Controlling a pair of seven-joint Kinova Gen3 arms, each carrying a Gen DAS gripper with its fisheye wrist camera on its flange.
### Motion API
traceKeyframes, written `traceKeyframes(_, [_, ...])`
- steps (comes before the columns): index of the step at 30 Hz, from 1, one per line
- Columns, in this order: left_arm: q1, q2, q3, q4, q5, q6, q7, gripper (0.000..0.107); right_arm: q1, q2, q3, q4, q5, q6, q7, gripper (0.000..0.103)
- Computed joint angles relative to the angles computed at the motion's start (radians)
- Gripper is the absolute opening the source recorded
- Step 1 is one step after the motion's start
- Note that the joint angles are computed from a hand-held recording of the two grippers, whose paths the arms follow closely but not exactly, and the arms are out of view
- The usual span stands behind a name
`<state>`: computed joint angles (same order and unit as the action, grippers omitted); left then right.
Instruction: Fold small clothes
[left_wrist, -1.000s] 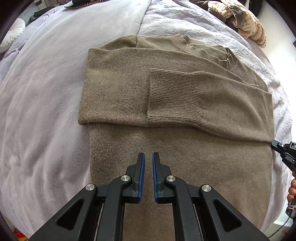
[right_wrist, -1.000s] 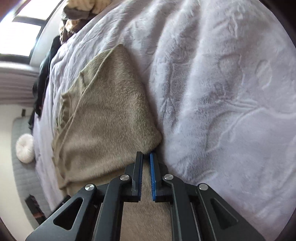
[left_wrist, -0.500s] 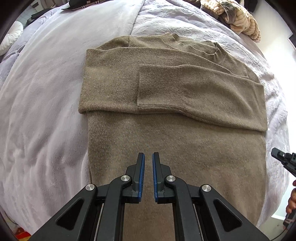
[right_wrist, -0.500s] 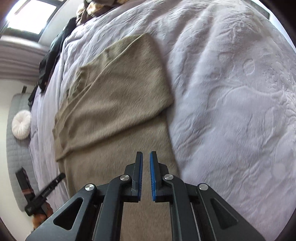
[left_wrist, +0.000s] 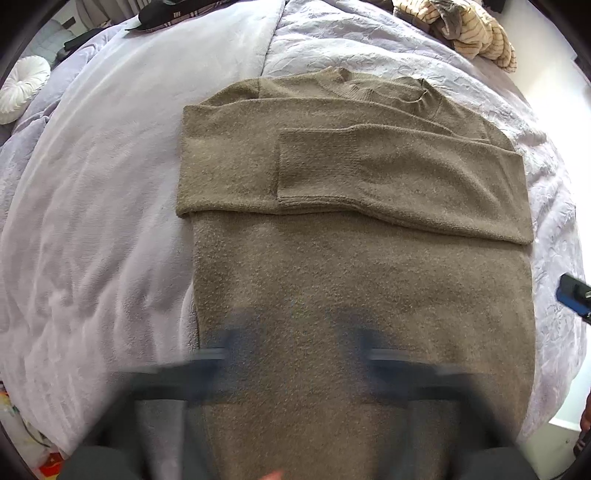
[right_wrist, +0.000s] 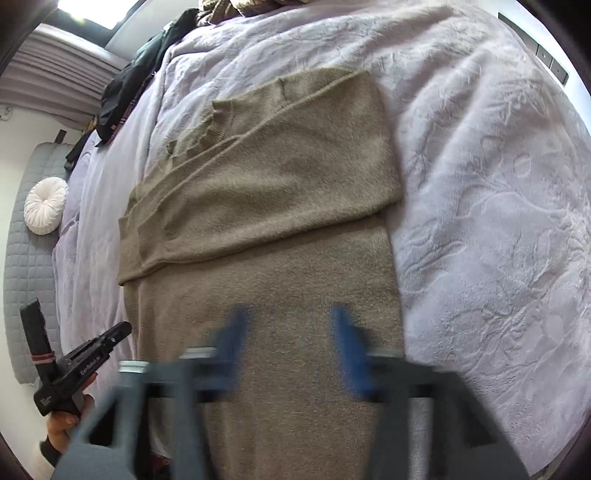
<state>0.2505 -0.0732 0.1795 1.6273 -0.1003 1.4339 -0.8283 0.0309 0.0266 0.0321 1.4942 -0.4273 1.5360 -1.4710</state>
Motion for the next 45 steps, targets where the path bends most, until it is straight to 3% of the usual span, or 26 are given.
traceKeyframes(3, [0.009, -0.005, 0.01, -0.007, -0.021, -0.001, -0.003, 0.101, -0.011, 0.001, -0.008, -0.022, 0.013, 0.006, -0.004, 0.074])
traceKeyframes(7, [0.009, 0.0, 0.008, -0.008, -0.016, 0.004, -0.001, 0.101, -0.052, -0.038, -0.036, -0.019, 0.094, -0.057, -0.006, 0.092])
traceKeyframes(8, [0.005, -0.005, 0.001, -0.003, -0.006, -0.005, -0.002, 0.101, -0.063, -0.053, -0.041, -0.01, 0.107, -0.082, 0.009, 0.103])
traceKeyframes(15, [-0.006, -0.011, -0.004, -0.003, 0.013, -0.007, -0.014, 0.101, -0.09, -0.024, -0.034, -0.05, 0.093, -0.023, 0.036, 0.103])
traceKeyframes(21, [-0.017, -0.019, -0.006, -0.008, 0.024, -0.002, -0.005, 0.101, -0.039, 0.011, -0.006, -0.056, 0.003, 0.034, -0.015, 0.103])
traceKeyframes(33, [-0.018, 0.006, 0.002, -0.061, -0.016, 0.066, 0.002, 0.101, 0.019, 0.046, 0.002, -0.053, -0.087, 0.056, 0.001, 0.103])
traceKeyframes(39, [0.025, 0.039, 0.027, -0.111, -0.062, 0.133, 0.076, 0.101, 0.08, 0.086, 0.016, -0.023, -0.185, 0.087, 0.063, 0.103])
traceKeyframes(45, [0.1, 0.072, 0.055, -0.156, -0.084, 0.191, 0.214, 0.101, 0.174, 0.15, 0.025, -0.011, -0.302, 0.182, 0.167, 0.103])
